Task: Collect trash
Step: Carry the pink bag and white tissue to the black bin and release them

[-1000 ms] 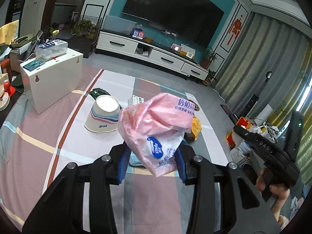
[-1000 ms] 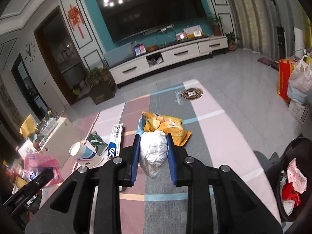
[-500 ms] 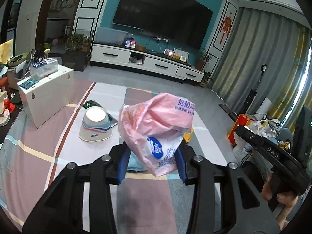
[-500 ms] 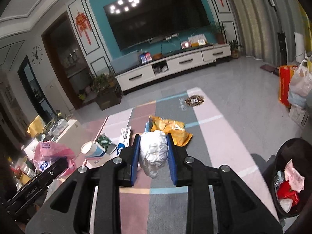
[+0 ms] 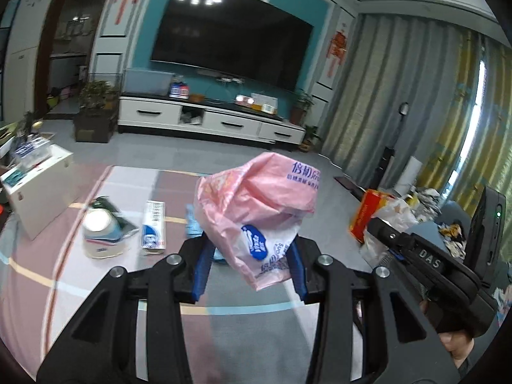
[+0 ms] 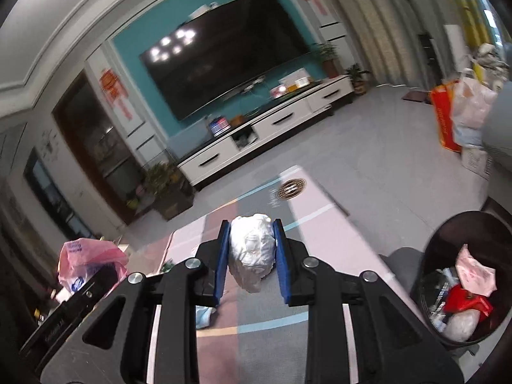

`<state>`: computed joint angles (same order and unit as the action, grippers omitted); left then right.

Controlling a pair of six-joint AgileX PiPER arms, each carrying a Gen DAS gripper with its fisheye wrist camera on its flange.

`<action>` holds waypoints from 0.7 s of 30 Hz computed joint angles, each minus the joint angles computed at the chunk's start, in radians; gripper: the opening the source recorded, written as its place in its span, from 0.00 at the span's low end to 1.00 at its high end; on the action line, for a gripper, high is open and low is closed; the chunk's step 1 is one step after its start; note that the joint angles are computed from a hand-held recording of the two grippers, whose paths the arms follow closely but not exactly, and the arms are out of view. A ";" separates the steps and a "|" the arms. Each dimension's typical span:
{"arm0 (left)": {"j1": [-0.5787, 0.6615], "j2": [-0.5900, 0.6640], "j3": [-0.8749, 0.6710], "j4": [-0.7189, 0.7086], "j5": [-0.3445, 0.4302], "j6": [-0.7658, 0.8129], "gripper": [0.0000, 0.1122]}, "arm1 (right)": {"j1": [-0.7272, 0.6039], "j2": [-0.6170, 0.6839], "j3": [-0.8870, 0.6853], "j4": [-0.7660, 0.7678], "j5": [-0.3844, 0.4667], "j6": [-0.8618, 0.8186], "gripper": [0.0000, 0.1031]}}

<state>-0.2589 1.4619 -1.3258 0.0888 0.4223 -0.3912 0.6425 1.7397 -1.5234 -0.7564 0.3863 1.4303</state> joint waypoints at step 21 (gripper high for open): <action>-0.291 0.507 -0.541 -0.453 0.248 0.341 0.38 | -0.181 -0.315 0.410 -0.175 0.208 0.359 0.27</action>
<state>-0.5501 1.9691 -1.8666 -0.3643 0.6707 -0.0504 0.4614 1.4252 -1.1133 -0.9318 0.5945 1.7892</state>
